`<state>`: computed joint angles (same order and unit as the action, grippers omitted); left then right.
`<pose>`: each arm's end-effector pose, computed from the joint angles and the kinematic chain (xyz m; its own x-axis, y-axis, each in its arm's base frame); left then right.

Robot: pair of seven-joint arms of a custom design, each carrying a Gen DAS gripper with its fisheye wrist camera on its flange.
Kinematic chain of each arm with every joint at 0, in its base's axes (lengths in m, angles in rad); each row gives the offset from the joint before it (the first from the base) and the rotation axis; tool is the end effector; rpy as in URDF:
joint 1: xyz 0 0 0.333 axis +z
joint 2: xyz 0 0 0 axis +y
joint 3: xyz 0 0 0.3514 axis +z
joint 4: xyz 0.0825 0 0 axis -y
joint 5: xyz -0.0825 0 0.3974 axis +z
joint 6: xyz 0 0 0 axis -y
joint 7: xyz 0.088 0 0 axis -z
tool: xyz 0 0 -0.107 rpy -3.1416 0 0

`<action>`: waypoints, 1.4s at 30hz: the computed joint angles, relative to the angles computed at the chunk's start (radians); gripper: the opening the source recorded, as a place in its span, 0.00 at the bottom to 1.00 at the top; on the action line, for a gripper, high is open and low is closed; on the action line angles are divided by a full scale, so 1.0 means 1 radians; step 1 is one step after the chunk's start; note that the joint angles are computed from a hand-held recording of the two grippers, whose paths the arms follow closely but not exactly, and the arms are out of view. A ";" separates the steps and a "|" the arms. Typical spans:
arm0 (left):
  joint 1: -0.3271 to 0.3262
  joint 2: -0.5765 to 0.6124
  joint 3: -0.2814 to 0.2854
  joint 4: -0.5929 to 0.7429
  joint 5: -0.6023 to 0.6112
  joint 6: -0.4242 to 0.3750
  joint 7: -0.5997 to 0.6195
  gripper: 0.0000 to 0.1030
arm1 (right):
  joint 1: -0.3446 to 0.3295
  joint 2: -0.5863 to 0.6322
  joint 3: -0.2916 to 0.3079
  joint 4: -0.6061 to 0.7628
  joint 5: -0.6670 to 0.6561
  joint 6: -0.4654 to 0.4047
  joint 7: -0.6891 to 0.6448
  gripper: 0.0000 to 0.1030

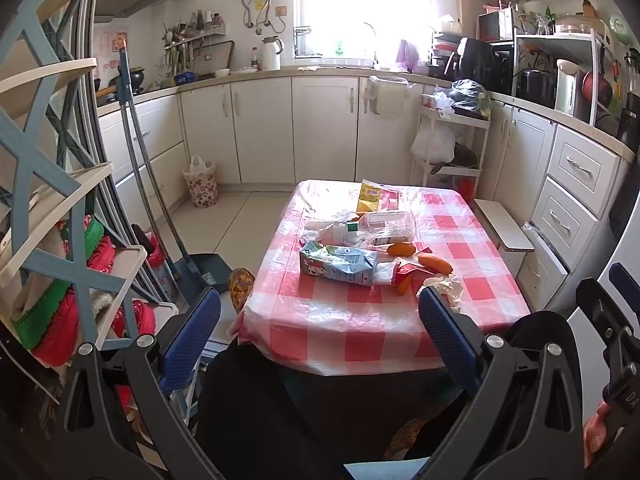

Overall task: Collect trash
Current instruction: 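Move both tools toward the trash on the checked table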

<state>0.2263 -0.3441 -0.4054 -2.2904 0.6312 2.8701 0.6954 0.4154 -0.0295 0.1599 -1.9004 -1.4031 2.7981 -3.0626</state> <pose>0.4837 -0.1468 0.5986 0.1208 -0.9927 -0.0068 -0.5463 -0.0608 -0.8354 0.4802 0.3680 0.6165 0.1693 -0.9782 -0.1203 -0.3477 0.0549 -0.9360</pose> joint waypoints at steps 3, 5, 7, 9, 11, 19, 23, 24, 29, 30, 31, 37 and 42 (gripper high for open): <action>0.000 -0.001 0.004 -0.003 -0.002 0.002 -0.002 0.93 | 0.000 0.000 0.000 0.001 -0.004 0.002 0.002 0.94; -0.001 0.002 0.010 -0.003 -0.006 0.004 0.005 0.93 | 0.000 0.002 0.000 0.002 -0.001 0.002 -0.003 0.94; 0.004 0.006 0.012 -0.003 -0.004 0.006 0.006 0.93 | 0.000 0.003 -0.001 0.002 0.002 0.002 -0.011 0.94; 0.009 0.014 0.015 -0.001 -0.004 0.004 0.006 0.93 | -0.001 0.011 -0.004 0.006 0.011 0.006 -0.025 0.94; 0.003 0.030 0.029 0.004 -0.016 0.004 0.014 0.93 | 0.001 0.013 -0.005 0.008 0.023 -0.001 -0.040 0.94; -0.033 0.123 0.088 0.039 -0.017 0.015 0.053 0.93 | 0.000 0.067 -0.029 0.026 0.223 0.012 -0.234 0.94; -0.079 0.174 0.136 0.066 -0.058 0.008 0.104 0.93 | 0.003 0.103 -0.038 0.036 0.405 0.023 -0.398 0.94; -0.089 0.188 0.145 0.073 -0.067 0.005 0.112 0.93 | 0.003 0.110 -0.040 0.038 0.458 0.022 -0.449 0.94; -0.142 0.238 0.185 0.099 -0.103 -0.018 0.150 0.93 | 0.005 0.162 -0.059 0.086 0.595 0.030 -0.609 0.94; -0.155 0.251 0.194 0.106 -0.122 -0.025 0.167 0.93 | 0.007 0.174 -0.064 0.099 0.611 0.031 -0.637 0.94; -0.167 0.260 0.202 0.111 -0.139 -0.029 0.182 0.93 | 0.002 0.187 -0.057 0.116 0.670 0.015 -0.707 0.94; -0.211 0.304 0.235 0.141 -0.164 -0.052 0.211 0.93 | -0.025 0.259 -0.023 0.196 1.001 -0.059 -1.049 0.94; -0.241 0.344 0.260 0.176 -0.215 -0.088 0.247 0.93 | -0.014 0.358 -0.031 0.313 1.123 -0.168 -1.152 0.94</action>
